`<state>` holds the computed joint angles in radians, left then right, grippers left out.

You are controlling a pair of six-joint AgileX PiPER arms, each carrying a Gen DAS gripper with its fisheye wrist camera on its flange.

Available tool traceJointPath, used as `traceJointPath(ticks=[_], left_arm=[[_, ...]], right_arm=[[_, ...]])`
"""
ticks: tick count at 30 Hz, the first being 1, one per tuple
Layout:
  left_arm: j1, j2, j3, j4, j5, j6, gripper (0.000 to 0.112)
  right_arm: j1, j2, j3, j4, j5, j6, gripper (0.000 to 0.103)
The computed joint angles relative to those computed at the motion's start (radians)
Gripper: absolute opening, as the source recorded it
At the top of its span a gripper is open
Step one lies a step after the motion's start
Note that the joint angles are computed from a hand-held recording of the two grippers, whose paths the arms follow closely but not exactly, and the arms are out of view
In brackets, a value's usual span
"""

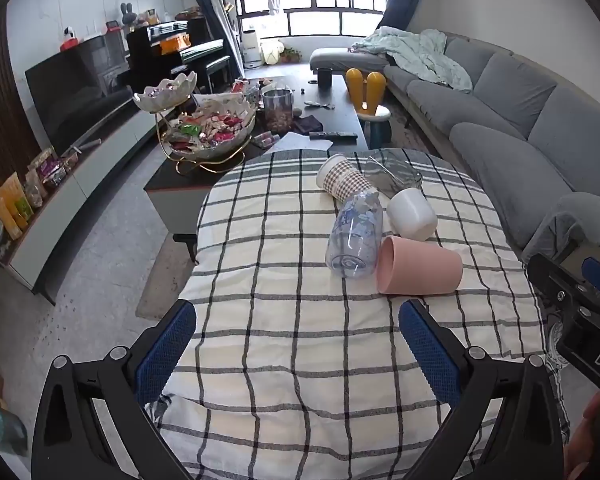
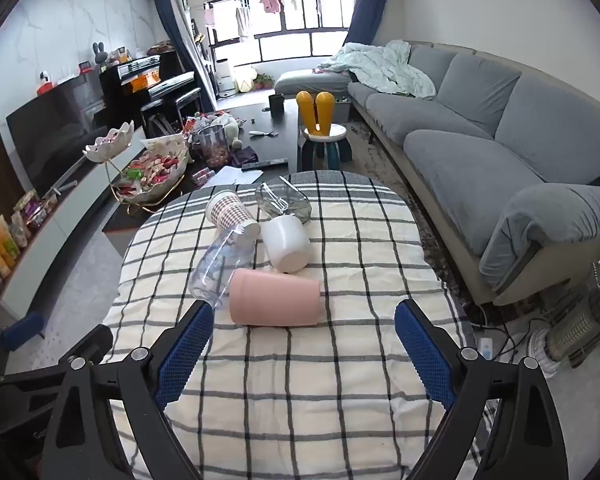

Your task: Flip cup upside down

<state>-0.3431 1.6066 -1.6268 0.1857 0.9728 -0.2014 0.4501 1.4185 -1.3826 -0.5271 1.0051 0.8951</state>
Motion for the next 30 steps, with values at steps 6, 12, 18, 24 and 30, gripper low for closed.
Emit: traceJointPath(ticks=[6, 12, 18, 24, 30], left_arm=[[-0.005, 0.013, -0.044, 0.003, 0.035, 0.0, 0.103], [0.0, 0.0, -0.047, -0.002, 0.023, 0.01, 0.103], [-0.001, -0.005, -0.041, -0.002, 0.015, 0.004, 0.103], [-0.002, -0.007, -0.036, -0.001, 0.011, 0.004, 0.103], [-0.002, -0.01, -0.042, -0.007, 0.019, 0.005, 0.103]], right_arm=[[0.0, 0.0, -0.001, -0.005, 0.005, 0.001, 0.093], [0.031, 0.02, -0.029, -0.024, 0.026, 0.029, 0.093], [0.008, -0.002, -0.004, -0.011, 0.003, 0.01, 0.093], [-0.006, -0.006, -0.002, 0.004, -0.004, -0.004, 0.093], [-0.007, -0.006, -0.015, 0.003, 0.003, -0.012, 0.093]])
